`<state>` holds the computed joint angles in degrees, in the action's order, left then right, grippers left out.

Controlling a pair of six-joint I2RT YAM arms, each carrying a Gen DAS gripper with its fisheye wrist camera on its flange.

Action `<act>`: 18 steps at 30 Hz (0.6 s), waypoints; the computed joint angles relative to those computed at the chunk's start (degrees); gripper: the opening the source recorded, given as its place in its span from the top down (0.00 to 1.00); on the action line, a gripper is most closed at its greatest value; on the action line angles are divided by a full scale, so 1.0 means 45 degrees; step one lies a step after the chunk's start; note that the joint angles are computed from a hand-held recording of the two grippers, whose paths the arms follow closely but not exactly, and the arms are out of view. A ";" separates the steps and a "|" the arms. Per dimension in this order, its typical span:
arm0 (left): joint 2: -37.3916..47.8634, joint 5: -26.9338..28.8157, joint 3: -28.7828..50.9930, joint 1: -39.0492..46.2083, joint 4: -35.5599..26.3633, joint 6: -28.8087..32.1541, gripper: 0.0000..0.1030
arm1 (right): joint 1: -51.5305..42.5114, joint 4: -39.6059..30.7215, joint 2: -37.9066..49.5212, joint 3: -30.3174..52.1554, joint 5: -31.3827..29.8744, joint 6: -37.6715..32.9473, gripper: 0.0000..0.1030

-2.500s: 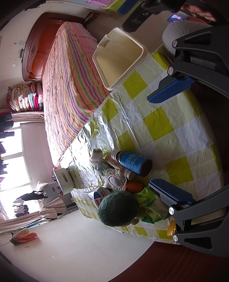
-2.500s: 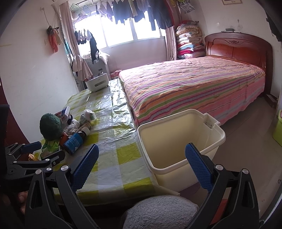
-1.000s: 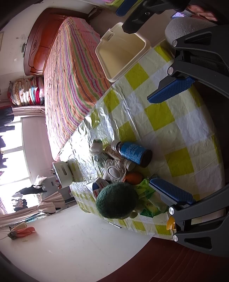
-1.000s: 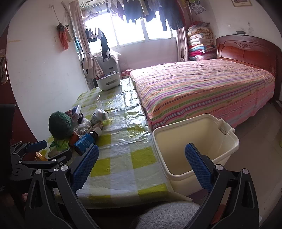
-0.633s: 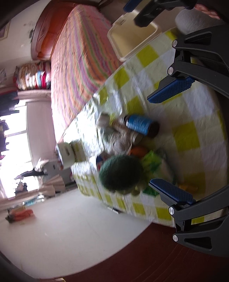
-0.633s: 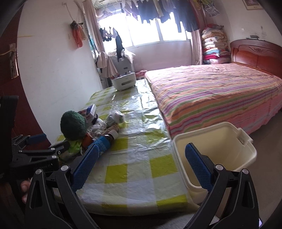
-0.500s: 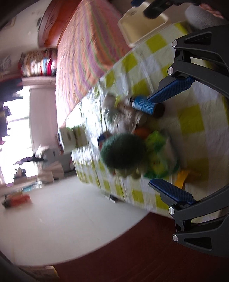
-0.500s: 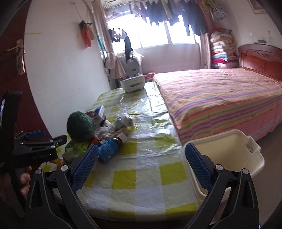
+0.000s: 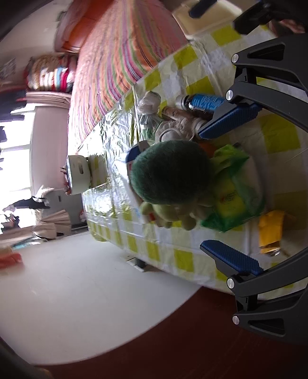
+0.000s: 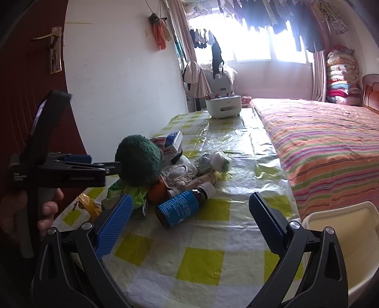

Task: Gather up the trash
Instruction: 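Grasp the green fuzzy ball with the left tool while the right tool reaches toward the blue bottle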

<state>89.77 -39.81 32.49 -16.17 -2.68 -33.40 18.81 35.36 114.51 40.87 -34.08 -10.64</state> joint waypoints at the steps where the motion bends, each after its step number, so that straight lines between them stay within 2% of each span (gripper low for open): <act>1: 0.0242 -0.0240 0.0257 -0.0109 -0.0167 0.0007 0.18 | 0.0039 0.0229 0.0075 -0.0033 -0.0004 0.0064 0.06; 4: 0.0899 0.0019 0.0955 0.0364 -0.0016 0.0821 0.18 | 0.0047 0.0480 0.0213 -0.0070 -0.0149 0.0228 0.06; 11: 0.3038 0.1991 0.2590 0.1828 0.0222 0.1847 0.18 | 0.0279 0.0220 0.0807 0.0379 -0.0112 0.0131 0.06; 14: 0.3459 0.1390 0.2589 0.1795 0.0868 0.1952 0.18 | 0.0495 -0.0442 0.1036 0.0918 0.0125 0.0149 0.06; 16: 0.3496 0.1003 0.2372 0.1721 0.1454 0.2116 0.27 | 0.0601 -0.1523 0.1337 0.1699 0.0175 0.0367 0.06; 17: 0.3454 0.1139 0.2280 0.1793 0.1654 0.2213 0.34 | 0.0601 -0.2428 0.1607 0.2312 -0.0044 0.0470 0.06; 18: 0.3375 0.1354 0.2138 0.1907 0.1879 0.2250 0.36 | 0.0608 -0.3165 0.1872 0.2825 -0.0242 0.0585 0.06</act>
<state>104.95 -33.72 42.11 -7.59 5.77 -23.28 21.55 21.11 122.93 53.58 -35.17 -8.00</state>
